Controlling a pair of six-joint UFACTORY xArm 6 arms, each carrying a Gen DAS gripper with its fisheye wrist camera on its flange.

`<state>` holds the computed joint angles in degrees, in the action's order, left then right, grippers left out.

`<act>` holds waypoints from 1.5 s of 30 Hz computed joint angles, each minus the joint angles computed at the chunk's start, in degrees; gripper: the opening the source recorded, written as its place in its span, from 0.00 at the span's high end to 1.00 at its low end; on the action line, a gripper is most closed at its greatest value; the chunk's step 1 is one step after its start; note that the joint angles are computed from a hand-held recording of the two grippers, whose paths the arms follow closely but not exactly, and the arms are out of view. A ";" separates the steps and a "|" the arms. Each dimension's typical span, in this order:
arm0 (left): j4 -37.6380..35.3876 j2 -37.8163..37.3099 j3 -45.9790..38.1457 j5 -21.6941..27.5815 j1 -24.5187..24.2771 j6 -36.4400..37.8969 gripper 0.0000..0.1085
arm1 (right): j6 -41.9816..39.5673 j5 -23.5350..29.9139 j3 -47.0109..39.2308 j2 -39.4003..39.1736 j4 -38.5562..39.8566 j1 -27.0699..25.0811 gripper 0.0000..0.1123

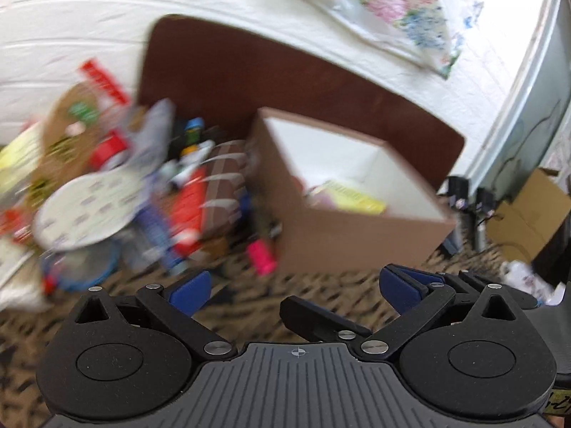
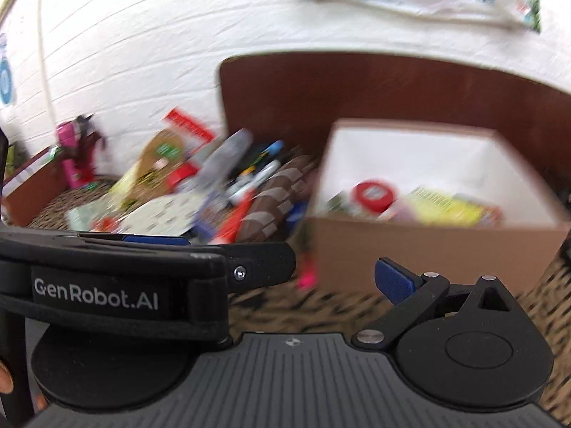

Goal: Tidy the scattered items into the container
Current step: 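Withdraw the left gripper from the cardboard box back toward the pile, then grasp the packaged brown insole with the left gripper and lift it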

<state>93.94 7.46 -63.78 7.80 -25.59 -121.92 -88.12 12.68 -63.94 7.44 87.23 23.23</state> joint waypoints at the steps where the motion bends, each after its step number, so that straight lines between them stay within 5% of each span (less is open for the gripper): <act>1: 2.15 -1.97 2.67 1.02 0.12 -1.93 0.05 | -1.26 -0.49 1.28 -0.62 1.66 1.36 0.11; 7: 7.74 -10.17 13.85 3.00 3.08 -8.74 0.05 | -4.39 -1.44 4.11 -0.96 8.61 8.08 0.11; 14: 9.97 -15.10 20.14 2.53 9.48 -12.75 0.05 | 1.08 -3.99 2.48 1.90 5.43 12.67 0.11; 24: 18.91 -8.27 12.49 -2.47 21.34 -20.42 0.11 | 11.54 -6.32 -7.07 11.22 -4.64 16.69 0.13; 31: 22.21 -0.97 4.79 -3.98 23.68 -22.49 0.31 | 24.23 -5.13 -11.20 16.52 -17.95 16.90 0.21; 33: 21.08 0.04 3.75 -4.08 23.84 -20.68 0.49 | 26.31 -5.17 -11.82 17.33 -20.07 16.85 0.26; 34: 20.21 0.55 3.23 -4.57 24.06 -19.49 0.81 | 27.36 -4.93 -11.96 17.54 -21.10 16.73 0.27; 35: 21.28 1.32 2.15 -6.38 24.53 -20.47 0.94 | 28.50 -4.63 -12.04 17.69 -22.21 16.60 0.30; 39: 21.80 0.26 2.95 -8.64 24.41 -20.83 0.97 | 30.96 -3.45 -11.47 17.20 -24.17 16.15 0.38; 43: 33.84 -4.82 6.65 -10.25 22.18 -33.17 0.99 | 27.75 -3.86 -9.60 15.32 -20.82 16.20 0.38; 45: 31.38 -8.62 11.61 -10.00 21.34 -30.08 0.99 | 24.60 -3.96 -8.26 13.83 -17.48 16.18 0.38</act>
